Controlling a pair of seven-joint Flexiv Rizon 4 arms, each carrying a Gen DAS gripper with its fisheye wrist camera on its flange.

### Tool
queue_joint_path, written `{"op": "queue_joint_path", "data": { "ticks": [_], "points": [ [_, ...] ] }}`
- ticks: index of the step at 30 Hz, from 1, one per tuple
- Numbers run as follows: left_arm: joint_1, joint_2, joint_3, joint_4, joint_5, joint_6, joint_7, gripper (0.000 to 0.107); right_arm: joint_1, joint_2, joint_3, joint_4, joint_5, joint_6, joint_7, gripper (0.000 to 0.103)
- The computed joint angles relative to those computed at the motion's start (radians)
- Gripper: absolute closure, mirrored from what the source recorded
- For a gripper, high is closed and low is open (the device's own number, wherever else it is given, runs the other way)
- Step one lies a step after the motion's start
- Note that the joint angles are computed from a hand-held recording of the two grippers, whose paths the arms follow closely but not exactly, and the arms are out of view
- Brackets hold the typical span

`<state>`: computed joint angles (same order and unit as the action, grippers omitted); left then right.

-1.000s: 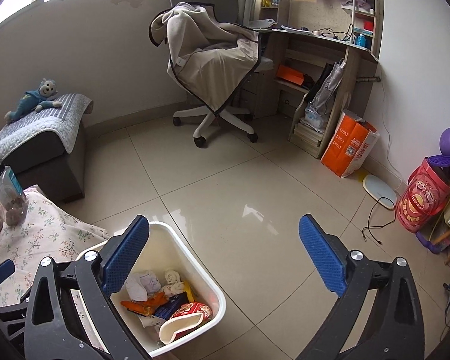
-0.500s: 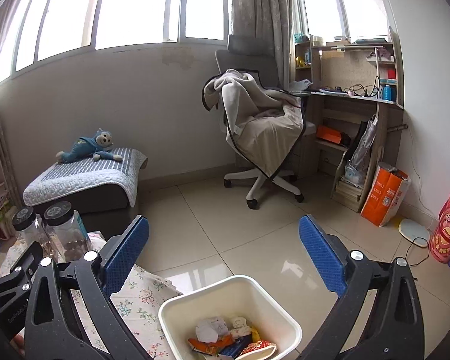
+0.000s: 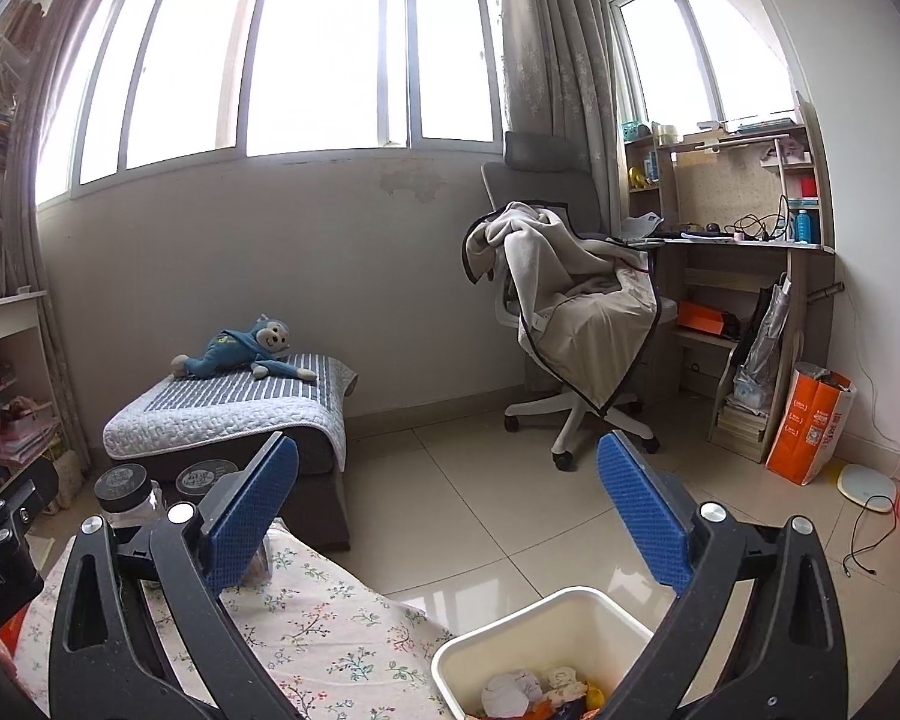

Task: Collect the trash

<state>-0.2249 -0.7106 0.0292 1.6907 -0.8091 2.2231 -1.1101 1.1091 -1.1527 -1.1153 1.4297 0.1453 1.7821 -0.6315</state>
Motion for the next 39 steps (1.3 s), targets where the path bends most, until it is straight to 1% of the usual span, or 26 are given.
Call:
{"op": "queue_joint_path", "data": {
  "ticks": [4,5,7,9,13,16,18,24,39],
  "points": [
    [0.029,0.026,-0.008,0.035,0.030,-0.013,-0.031,0.010,0.009,-0.013,-0.006,-0.014,0.000,0.012,-0.008,0.007],
    [0.035,0.031,-0.008,0.043,0.040,-0.012,-0.042,0.010,0.015,-0.025,-0.018,-0.015,0.007,0.018,-0.010,0.007],
    [0.026,0.034,0.007,0.048,0.026,-0.003,-0.044,0.010,0.032,-0.054,-0.051,-0.017,0.028,0.026,-0.014,0.007],
    [0.032,0.040,0.007,0.058,0.023,0.005,-0.058,0.010,0.046,-0.076,-0.077,-0.017,0.050,0.032,-0.016,0.007],
    [0.049,0.055,0.003,0.071,0.026,-0.015,-0.085,0.011,0.062,-0.104,-0.110,-0.020,0.087,0.047,-0.030,0.007],
    [0.045,0.056,0.013,0.073,0.022,-0.019,-0.091,0.011,0.069,-0.123,-0.130,-0.025,0.106,0.050,-0.039,0.007],
    [0.041,0.057,0.017,0.074,0.019,-0.024,-0.090,0.011,0.070,-0.124,-0.129,-0.026,0.110,0.053,-0.049,0.007],
    [0.003,0.046,0.038,0.055,-0.045,-0.030,-0.042,0.010,0.069,-0.116,-0.118,-0.027,0.130,0.061,-0.071,0.007],
    [-0.001,0.043,0.017,0.054,-0.070,-0.016,-0.017,0.011,0.068,-0.121,-0.126,-0.029,0.146,0.057,-0.071,0.007]
  ]
}}
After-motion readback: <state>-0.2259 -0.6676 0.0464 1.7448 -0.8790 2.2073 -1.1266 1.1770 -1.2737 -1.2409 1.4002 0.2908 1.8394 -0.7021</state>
